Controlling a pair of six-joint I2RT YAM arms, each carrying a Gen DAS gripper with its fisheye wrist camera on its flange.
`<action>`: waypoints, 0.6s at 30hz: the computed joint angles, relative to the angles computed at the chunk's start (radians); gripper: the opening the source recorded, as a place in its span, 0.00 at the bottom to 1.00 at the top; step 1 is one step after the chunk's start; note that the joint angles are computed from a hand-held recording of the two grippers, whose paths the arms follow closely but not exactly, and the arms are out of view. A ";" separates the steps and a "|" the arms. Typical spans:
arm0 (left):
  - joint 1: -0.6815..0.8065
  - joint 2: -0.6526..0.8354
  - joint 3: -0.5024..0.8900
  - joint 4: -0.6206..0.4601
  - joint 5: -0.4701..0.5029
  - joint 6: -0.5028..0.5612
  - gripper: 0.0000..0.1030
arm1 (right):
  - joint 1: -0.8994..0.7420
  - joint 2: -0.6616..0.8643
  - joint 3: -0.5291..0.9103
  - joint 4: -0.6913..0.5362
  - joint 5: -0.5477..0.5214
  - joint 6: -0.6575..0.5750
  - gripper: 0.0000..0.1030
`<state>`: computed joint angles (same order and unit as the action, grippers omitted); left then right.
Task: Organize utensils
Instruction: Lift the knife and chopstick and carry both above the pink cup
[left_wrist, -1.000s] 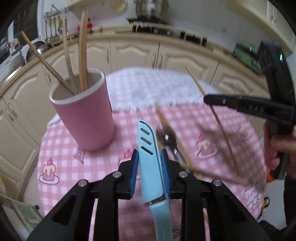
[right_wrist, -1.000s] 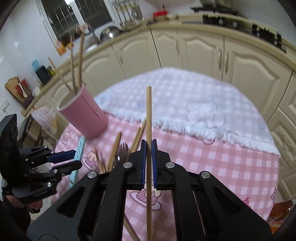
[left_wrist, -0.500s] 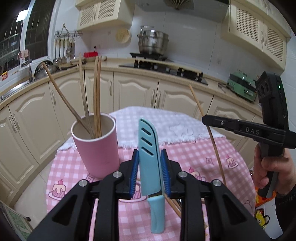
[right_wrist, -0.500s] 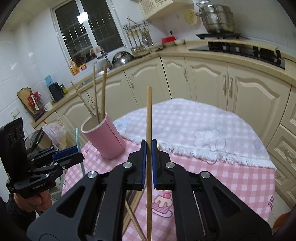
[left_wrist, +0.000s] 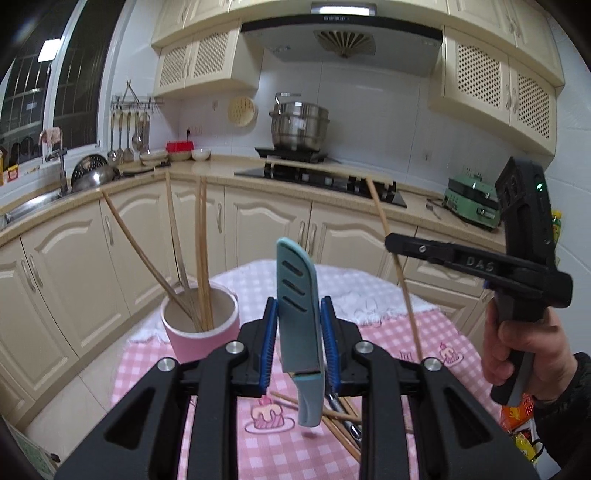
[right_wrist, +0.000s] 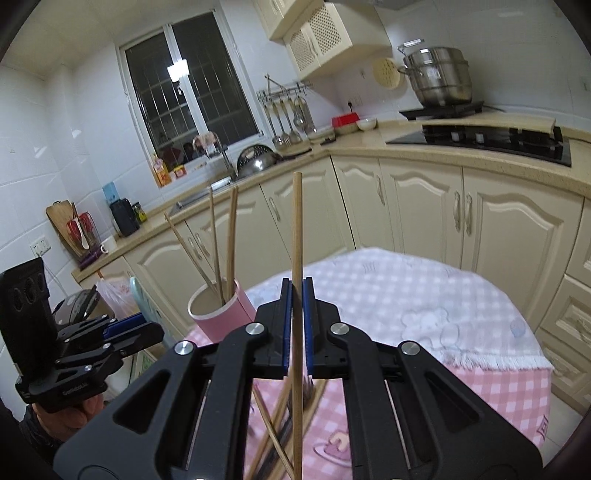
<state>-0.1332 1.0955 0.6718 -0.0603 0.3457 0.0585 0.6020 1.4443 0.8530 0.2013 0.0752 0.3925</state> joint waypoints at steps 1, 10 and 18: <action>0.012 -0.008 0.011 -0.009 0.013 0.000 0.22 | 0.005 0.011 0.017 0.010 0.004 0.001 0.06; 0.177 -0.038 0.165 -0.061 0.123 0.018 0.22 | 0.042 0.180 0.261 0.074 -0.005 -0.022 0.06; 0.268 0.119 0.351 -0.044 0.151 0.012 0.22 | 0.060 0.380 0.562 0.062 -0.014 -0.064 0.06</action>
<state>0.1352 1.2146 1.0228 -0.1041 0.4969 0.0702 0.6624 1.8244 1.4149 0.2637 0.0614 0.3286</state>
